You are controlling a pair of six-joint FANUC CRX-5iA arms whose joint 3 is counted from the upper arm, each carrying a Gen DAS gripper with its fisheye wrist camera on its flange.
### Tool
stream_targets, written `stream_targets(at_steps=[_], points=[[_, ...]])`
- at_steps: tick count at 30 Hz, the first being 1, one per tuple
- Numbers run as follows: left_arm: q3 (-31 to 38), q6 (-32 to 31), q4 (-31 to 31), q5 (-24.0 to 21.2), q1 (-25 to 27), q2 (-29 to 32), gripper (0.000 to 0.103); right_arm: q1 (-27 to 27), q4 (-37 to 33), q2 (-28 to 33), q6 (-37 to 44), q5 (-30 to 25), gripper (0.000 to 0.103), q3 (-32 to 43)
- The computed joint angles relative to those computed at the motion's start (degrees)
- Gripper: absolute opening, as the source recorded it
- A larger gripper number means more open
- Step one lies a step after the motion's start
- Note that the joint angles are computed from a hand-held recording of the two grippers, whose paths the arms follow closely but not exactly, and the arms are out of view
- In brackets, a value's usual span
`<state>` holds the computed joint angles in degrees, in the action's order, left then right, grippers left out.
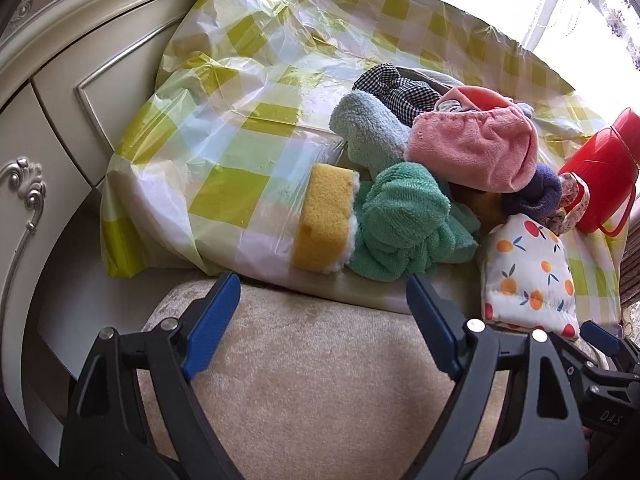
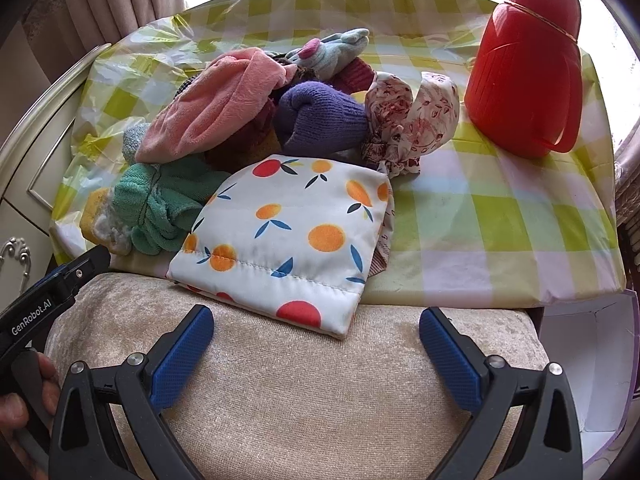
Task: Organize soft objects
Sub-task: 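Grasp the yellow sponge with the left gripper while the right gripper grasps the orange-print pouch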
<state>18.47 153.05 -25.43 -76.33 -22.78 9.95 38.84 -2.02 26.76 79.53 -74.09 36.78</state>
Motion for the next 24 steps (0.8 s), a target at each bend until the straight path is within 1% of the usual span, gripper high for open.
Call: stream_targets(at_steps=[2,4,6,7,9,10,11,12,15,18,20,21,24], points=[[0.7,-1.4,0.5,-0.4,0.9,0.9,0.083,-0.1,-0.8,0.8,0.0,-0.4,0.103,1.3],[1.1,-2.7,1.3,-0.6,1.7,1.6,0.077,-0.1,-1.2,2.0,0.1,-1.2,0.103,3.1],[1.3,-3.6,2.3,-0.5,2.5,2.1,0.066,0.0,-1.8,3.3,0.2,-1.9,0.103,5.0],[1.2,-3.9,2.7,-0.2,2.8,2.2,0.063,-0.1,-2.2,4.0,0.0,-2.5,0.103,6.1],[0.7,-4.6,4.0,0.6,3.6,2.4,0.049,-0.4,-3.0,5.3,-0.8,-3.3,0.103,8.0],[0.4,-4.7,4.5,1.0,3.9,2.3,0.045,-0.5,-3.6,6.3,-0.9,-4.1,0.103,9.5],[0.1,-4.7,4.8,1.2,4.0,2.3,0.037,-0.6,-4.0,7.2,-1.2,-4.8,0.103,10.8],[0.1,-4.5,4.7,1.3,4.0,2.2,0.034,-0.6,-4.2,7.9,-1.6,-5.3,0.103,11.8],[0.4,-3.5,2.9,0.8,2.9,2.1,0.030,-0.9,-5.8,10.2,-2.5,-6.6,0.103,15.2],[0.7,-1.9,0.7,0.2,1.5,1.7,0.029,-1.6,-7.9,11.7,-4.3,-7.1,0.103,17.6],[0.9,-0.9,-0.7,-0.3,0.7,1.4,0.029,-2.0,-8.9,13.2,-5.2,-8.2,0.096,19.9],[0.9,-0.5,-1.3,-0.3,0.5,1.2,0.029,-2.0,-9.0,14.0,-5.2,-9.1,0.094,21.3],[0.6,0.8,-3.3,0.2,-0.6,0.4,0.028,-1.7,-9.2,15.6,-4.3,-10.6,0.082,23.6]])
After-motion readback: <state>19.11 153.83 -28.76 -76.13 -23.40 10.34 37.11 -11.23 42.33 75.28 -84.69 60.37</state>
